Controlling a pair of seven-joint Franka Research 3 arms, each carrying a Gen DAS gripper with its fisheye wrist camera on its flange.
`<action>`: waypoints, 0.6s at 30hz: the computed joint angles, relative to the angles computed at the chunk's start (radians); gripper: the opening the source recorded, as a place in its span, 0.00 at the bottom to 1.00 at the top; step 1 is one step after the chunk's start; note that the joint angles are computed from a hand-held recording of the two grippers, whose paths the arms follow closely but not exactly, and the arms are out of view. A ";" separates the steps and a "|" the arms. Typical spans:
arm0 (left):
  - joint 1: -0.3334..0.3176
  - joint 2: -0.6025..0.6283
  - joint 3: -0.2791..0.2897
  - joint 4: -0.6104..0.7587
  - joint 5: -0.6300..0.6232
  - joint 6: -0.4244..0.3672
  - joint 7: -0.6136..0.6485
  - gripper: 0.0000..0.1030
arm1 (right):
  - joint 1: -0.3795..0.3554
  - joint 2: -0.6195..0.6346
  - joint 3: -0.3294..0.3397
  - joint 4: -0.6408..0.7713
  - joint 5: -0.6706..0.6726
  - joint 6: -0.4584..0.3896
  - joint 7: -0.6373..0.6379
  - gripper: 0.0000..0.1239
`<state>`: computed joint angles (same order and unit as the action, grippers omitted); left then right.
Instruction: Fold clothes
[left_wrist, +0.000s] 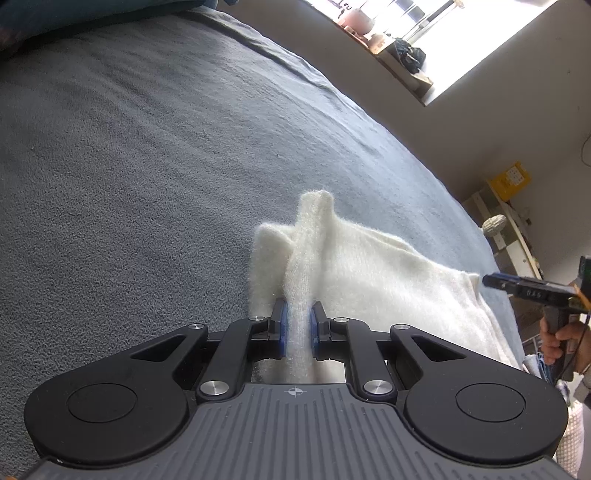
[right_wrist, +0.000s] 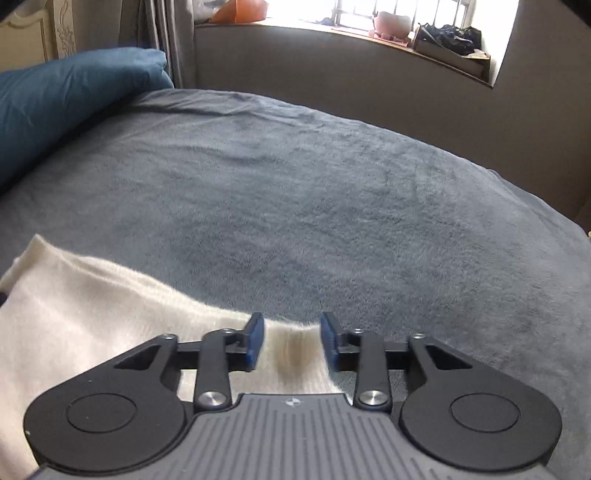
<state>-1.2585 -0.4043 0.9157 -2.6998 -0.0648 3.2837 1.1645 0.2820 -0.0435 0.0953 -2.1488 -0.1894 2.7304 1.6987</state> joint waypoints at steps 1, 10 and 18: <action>0.004 0.004 -0.006 0.001 -0.001 -0.001 -0.003 0.12 | -0.001 0.006 0.001 -0.003 -0.012 -0.006 0.022 0.44; 0.097 0.052 -0.108 0.015 0.037 0.002 -0.026 0.10 | -0.023 -0.036 -0.014 -0.113 0.096 0.122 0.134 0.06; 0.090 0.075 -0.116 0.048 -0.005 -0.039 0.020 0.10 | -0.082 -0.057 0.009 -0.185 0.105 0.205 0.206 0.06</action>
